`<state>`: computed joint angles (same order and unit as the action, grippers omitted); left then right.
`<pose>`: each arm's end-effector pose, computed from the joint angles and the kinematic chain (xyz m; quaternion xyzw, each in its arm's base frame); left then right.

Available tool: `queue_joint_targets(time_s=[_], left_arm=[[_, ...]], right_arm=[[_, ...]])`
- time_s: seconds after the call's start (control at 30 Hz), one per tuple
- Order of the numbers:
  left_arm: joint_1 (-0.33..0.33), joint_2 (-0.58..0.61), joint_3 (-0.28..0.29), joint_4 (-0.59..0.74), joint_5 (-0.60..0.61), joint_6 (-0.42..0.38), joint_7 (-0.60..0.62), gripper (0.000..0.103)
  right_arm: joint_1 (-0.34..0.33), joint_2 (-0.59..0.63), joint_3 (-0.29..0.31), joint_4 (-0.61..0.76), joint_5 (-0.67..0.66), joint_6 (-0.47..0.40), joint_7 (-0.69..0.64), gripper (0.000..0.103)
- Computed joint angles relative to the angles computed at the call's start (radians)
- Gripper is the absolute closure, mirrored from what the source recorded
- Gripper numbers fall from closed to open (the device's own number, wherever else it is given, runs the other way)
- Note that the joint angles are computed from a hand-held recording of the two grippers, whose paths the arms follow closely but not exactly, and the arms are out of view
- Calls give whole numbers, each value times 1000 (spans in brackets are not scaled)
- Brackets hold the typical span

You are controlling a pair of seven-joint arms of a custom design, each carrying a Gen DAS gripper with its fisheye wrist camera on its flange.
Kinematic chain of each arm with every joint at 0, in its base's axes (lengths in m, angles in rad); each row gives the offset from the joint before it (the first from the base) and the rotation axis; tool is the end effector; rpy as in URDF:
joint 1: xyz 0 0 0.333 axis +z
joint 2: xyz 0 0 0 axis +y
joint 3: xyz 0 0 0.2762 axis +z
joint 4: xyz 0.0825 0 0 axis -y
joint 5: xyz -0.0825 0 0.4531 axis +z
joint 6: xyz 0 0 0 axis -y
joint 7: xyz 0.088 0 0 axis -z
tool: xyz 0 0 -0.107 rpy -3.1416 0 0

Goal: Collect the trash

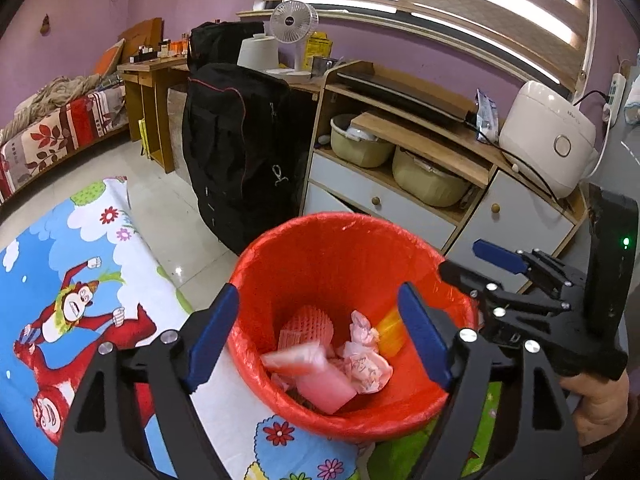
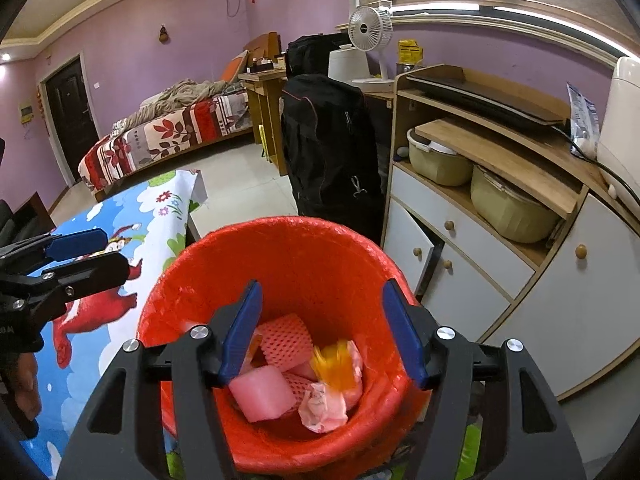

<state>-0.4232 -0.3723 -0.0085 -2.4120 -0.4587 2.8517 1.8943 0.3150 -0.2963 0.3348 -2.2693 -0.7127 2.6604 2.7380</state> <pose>0.5127 -0.2101 0.4745 -0.5147 0.7524 -0.3828 0.1497 0.4497 0.3725 0.4750 -0.6528 0.6306 -0.2601 0.3295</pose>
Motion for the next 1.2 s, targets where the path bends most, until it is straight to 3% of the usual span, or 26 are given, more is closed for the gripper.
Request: queue_joint_targets(time_s=[0.33,0.57,1.2], left_arm=[[-17,-152,33,-147,-12,-34,-12,5],[-26,-212,45,-196,32,-55,-65,5],[-43,-211,52,-197,90,-52,-84,5]], right_arm=[[3,-143,30,-129,64,-19,-13,25],[-3,-191,60,-168,138,6,-58,18],[-26,-168,93,-143,171,27,-96,18]])
